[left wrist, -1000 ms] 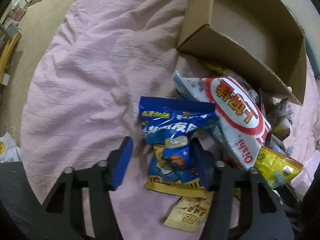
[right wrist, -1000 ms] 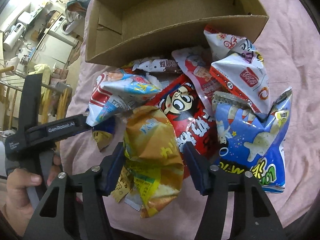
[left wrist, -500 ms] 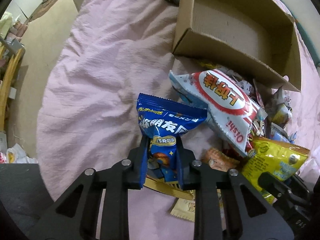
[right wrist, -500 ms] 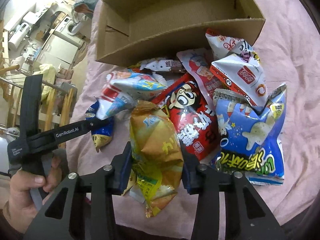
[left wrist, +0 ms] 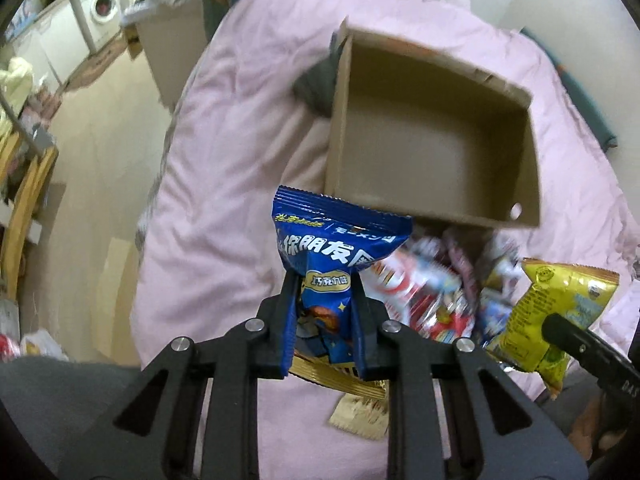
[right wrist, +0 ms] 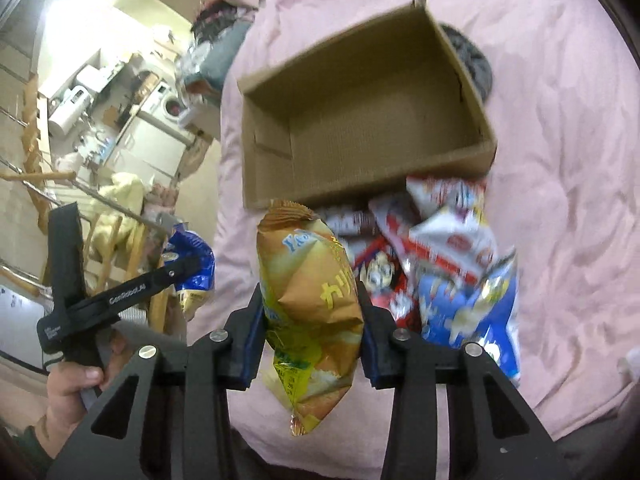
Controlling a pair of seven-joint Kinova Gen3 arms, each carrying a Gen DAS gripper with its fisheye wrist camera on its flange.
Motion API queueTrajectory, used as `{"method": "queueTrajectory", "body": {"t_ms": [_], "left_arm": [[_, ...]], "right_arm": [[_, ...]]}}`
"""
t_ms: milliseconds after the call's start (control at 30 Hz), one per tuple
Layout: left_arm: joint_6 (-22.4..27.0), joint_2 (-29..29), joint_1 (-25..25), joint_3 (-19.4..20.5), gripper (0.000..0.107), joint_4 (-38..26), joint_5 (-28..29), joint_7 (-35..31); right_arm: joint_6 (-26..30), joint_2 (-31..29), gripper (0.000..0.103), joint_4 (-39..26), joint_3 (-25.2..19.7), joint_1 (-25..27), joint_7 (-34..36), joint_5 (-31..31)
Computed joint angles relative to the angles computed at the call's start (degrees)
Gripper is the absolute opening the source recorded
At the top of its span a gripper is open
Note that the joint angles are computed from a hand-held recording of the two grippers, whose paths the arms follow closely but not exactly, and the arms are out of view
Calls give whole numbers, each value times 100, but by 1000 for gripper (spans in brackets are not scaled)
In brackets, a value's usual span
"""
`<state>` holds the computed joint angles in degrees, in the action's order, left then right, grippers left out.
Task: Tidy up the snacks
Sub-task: 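Lower both bags into the box and open both tools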
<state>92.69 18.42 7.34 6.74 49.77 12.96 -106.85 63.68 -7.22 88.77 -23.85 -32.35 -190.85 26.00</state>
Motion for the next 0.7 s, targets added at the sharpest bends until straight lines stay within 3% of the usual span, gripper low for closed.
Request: {"method": "queueTrajectory", "body": {"t_ms": [167, 433, 600, 700], "left_arm": [[59, 373, 199, 105, 19, -844, 21, 39], [-36, 873, 631, 145, 19, -1580, -93, 107], [-196, 1131, 924, 84, 19, -1635, -312, 129], [-606, 1135, 1080, 35, 19, -1337, -485, 56]], "right_arm": [[37, -48, 41, -199, 170, 145, 344, 187], [-566, -109, 41, -27, 572, 722, 935, -169], [-945, -22, 41, 297, 791, 998, 1176, -438], [-1262, -21, 41, 580, 858, 1132, 1177, -468]]}}
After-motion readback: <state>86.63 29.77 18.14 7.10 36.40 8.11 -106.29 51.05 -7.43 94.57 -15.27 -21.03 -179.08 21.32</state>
